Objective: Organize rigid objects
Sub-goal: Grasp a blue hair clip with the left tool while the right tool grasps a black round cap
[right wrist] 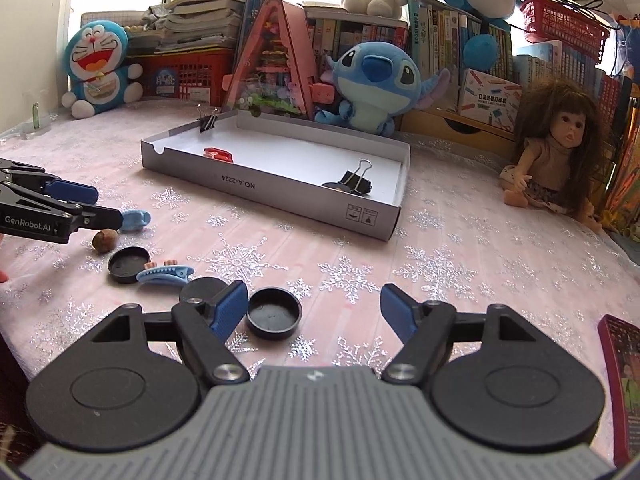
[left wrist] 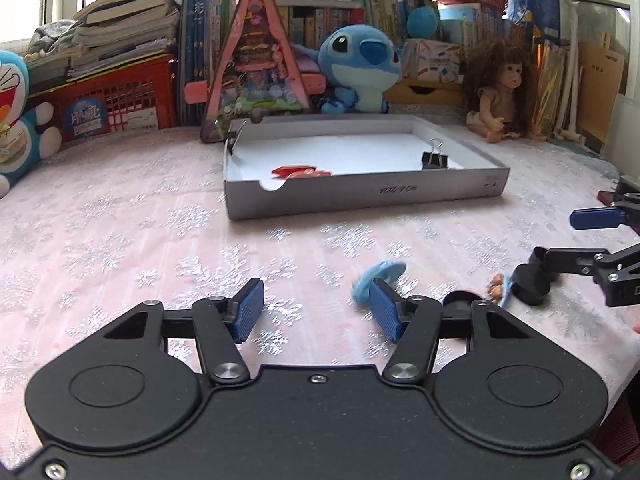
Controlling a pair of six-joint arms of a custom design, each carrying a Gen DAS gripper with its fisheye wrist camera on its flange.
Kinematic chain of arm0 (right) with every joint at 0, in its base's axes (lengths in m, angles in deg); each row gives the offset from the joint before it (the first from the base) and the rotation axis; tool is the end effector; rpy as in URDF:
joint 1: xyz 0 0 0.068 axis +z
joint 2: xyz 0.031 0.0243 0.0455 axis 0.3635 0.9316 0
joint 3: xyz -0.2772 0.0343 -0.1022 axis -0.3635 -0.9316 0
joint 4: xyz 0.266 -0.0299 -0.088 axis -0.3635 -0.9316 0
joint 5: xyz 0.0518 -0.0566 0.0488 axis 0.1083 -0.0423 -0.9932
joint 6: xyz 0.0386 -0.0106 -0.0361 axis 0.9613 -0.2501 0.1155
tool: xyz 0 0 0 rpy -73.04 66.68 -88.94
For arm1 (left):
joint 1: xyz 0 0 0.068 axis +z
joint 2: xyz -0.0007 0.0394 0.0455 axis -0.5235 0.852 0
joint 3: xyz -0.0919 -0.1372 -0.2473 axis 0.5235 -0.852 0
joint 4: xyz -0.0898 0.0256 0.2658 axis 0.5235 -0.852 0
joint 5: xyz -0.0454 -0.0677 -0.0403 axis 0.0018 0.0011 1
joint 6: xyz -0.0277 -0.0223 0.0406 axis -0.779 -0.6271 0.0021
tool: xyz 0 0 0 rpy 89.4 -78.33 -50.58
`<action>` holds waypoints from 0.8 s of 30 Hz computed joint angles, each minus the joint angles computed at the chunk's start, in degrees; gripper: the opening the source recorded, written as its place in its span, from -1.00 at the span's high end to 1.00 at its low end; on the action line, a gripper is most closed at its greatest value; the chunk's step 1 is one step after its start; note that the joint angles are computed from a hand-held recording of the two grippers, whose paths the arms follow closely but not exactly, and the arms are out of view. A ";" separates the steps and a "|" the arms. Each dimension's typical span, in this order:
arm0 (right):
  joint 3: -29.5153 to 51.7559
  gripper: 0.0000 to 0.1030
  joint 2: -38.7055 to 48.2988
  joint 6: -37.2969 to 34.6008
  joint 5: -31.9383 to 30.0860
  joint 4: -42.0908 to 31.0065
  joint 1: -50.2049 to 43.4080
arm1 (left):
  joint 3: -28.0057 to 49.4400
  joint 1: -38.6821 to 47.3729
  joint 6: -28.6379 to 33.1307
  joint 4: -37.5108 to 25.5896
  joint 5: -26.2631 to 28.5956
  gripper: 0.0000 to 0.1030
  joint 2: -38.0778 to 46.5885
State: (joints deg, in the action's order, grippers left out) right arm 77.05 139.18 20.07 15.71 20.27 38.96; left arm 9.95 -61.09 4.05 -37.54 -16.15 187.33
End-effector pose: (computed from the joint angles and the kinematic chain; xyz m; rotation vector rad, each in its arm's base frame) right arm 0.2785 0.0828 0.0351 -0.2749 2.1587 -0.0121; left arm 0.3204 -0.1750 0.0142 0.3278 2.1562 -0.2003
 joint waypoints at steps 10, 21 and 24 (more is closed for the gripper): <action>0.53 -0.54 0.07 0.77 -1.18 -2.72 -0.46 | -0.61 -0.10 -0.78 -0.34 -0.10 -0.05 -0.96; 0.78 -0.49 0.09 1.90 -1.77 -3.92 -0.56 | 3.43 -4.12 -5.83 -5.89 -1.25 -0.08 -1.52; 0.56 -0.49 0.24 2.03 -2.23 -3.35 -0.77 | 5.37 -4.75 -7.09 -7.77 -2.17 -0.06 -0.55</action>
State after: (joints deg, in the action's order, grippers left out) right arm 77.61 139.42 22.10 13.48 16.92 38.20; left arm 15.32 -65.84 -3.05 -45.31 -18.33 186.78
